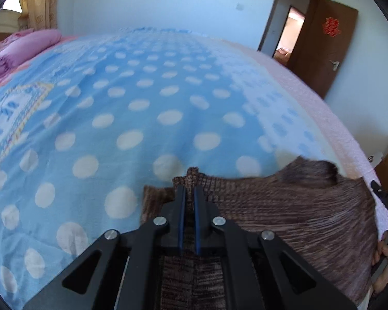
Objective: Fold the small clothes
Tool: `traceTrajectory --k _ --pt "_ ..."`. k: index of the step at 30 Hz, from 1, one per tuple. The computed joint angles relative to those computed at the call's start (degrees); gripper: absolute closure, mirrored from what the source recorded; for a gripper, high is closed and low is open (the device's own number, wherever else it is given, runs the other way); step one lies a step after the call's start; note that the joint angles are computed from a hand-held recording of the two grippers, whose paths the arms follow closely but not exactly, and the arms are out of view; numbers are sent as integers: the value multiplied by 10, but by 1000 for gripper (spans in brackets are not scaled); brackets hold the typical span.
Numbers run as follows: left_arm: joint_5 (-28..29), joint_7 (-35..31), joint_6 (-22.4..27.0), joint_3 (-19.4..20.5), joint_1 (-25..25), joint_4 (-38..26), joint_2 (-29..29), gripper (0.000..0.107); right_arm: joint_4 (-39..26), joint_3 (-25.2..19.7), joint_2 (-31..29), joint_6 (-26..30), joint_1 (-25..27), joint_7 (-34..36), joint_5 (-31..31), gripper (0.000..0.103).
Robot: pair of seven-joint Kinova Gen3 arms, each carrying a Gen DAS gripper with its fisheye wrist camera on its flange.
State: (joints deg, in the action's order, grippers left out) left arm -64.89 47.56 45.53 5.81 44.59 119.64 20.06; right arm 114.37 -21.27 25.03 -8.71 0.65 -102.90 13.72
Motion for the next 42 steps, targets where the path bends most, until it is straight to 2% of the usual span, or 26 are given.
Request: traceTrajectory --k 3,6,8,11,13,15,16,18,21,23,24,25,26,27,28,30,33,34,36,38,39,42 --pt "29 -57 -1 -26 15 -19 4 99 -13 -43 13 17 43 24 -2 62" --pt "59 -93 27 13 -12 -31 -6 93 -20 -43 3 46 47 66 -62 62" --pt "49 -73 42 34 -8 -19 -29 77 15 -58 -36 22 74 89 -101 62" --pt "60 -88 110 20 63 -37 -24 63 54 -84 -84 23 99 150 -119 62" --pt "74 -101 153 14 103 -67 -4 62 80 -76 -111 26 81 174 -97 62" --pt "61 -82 164 45 105 -83 12 62 110 -56 -129 11 33 208 -80 62" --pt "60 -78 169 54 106 -94 22 60 121 -50 -134 4 11 229 -81 66" --pt "70 -77 175 48 120 -119 46 60 130 -37 -139 9 -39 265 -108 78" --pt "87 -65 149 38 118 -130 64 57 112 19 -119 53 -115 334 -156 78" --pt "94 -69 162 24 133 -143 80 53 105 45 -96 61 -128 380 -194 78" --pt "95 -76 163 21 136 -146 82 51 105 48 -94 62 -119 402 -215 80" --pt "98 -84 164 18 137 -150 84 45 102 40 -94 66 -100 414 -237 82" --pt "103 -94 166 16 136 -155 87 38 104 26 -97 64 -73 418 -253 82" --pt "112 -108 172 15 135 -164 93 36 107 18 -99 63 -47 419 -260 69" --pt "117 -118 178 12 136 -171 98 34 105 5 -95 71 -20 418 -263 61" --pt "124 -128 183 6 140 -179 103 33 91 -27 -90 106 33 407 -277 53" --pt "131 -131 186 -1 145 -182 106 28 93 -77 -88 118 95 399 -288 53" --pt "136 -134 191 -2 146 -186 108 26 103 -77 -97 109 97 384 -282 62" --pt "143 -134 193 -5 145 -188 110 21 140 -50 -131 67 71 341 -252 75" --pt "145 -130 189 -8 145 -186 109 19 175 -44 -159 31 57 307 -207 75" --pt "146 -130 188 -8 146 -186 109 19 192 -57 -169 17 60 296 -184 75" --pt "150 -135 195 -9 147 -192 112 17 220 -66 -167 -13 56 259 -114 75"
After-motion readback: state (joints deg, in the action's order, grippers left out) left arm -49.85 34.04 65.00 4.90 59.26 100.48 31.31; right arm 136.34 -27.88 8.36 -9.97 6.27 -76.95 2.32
